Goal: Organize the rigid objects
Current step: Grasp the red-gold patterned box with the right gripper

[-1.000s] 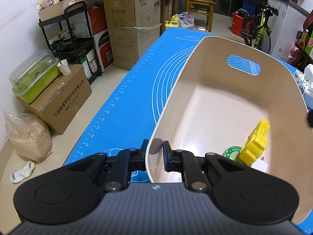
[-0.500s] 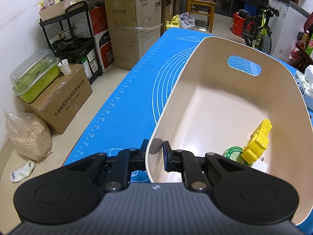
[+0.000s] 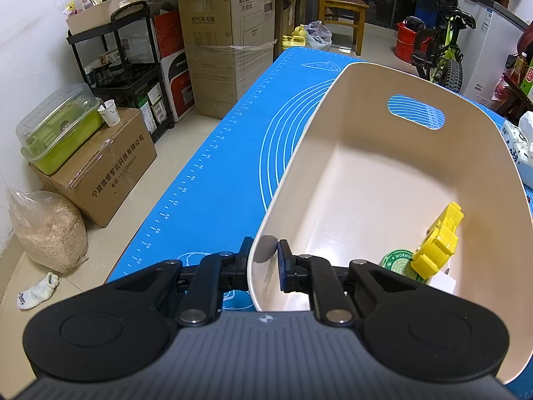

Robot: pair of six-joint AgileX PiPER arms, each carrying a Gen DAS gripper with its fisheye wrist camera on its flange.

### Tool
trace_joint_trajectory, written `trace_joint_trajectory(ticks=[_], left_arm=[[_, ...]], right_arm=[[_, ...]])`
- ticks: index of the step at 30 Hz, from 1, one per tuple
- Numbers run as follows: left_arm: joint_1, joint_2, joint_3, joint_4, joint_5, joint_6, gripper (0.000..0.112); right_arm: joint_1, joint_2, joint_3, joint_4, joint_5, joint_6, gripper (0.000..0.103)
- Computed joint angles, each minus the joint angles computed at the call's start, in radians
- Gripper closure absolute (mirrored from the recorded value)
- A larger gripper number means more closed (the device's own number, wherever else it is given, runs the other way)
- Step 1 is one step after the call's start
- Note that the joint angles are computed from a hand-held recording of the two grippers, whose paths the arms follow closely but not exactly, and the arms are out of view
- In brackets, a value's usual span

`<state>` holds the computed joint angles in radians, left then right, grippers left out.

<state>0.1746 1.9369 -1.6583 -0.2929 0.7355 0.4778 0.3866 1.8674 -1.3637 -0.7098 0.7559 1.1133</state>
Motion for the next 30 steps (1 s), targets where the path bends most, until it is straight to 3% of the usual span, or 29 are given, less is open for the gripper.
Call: trace_joint_trajectory(ticks=[6,13,18,20,22,30], left_arm=[[0.001,-0.001,-0.001,-0.002,0.004,0.002,0.095],[0.003,-0.001,0.007,-0.005,-0.006,0.013,0.095],[0.002,-0.003,0.010,-0.002,-0.010,0.012,0.095],[0.002,-0.001,0.008,-0.001,-0.010,0.012,0.095],[0.002,0.000,0.008,-0.001,-0.010,0.010,0.095],[-0.001,-0.001,0.006,0.006,-0.007,-0.004,0.095]], right_arm=[[-0.024,0.018,0.007,0.050,-0.030,-0.018,0.013],[-0.076,0.019,0.040,0.096,-0.127,0.050,0.013],[-0.072,0.048,0.049,0.006,-0.156,0.168,0.012],[-0.062,0.050,0.057,-0.048,-0.159,0.215,0.016],[-0.061,0.044,0.066,-0.059,-0.169,0.221,0.030],[-0.052,-0.004,0.093,-0.058,-0.145,0.207,0.039]])
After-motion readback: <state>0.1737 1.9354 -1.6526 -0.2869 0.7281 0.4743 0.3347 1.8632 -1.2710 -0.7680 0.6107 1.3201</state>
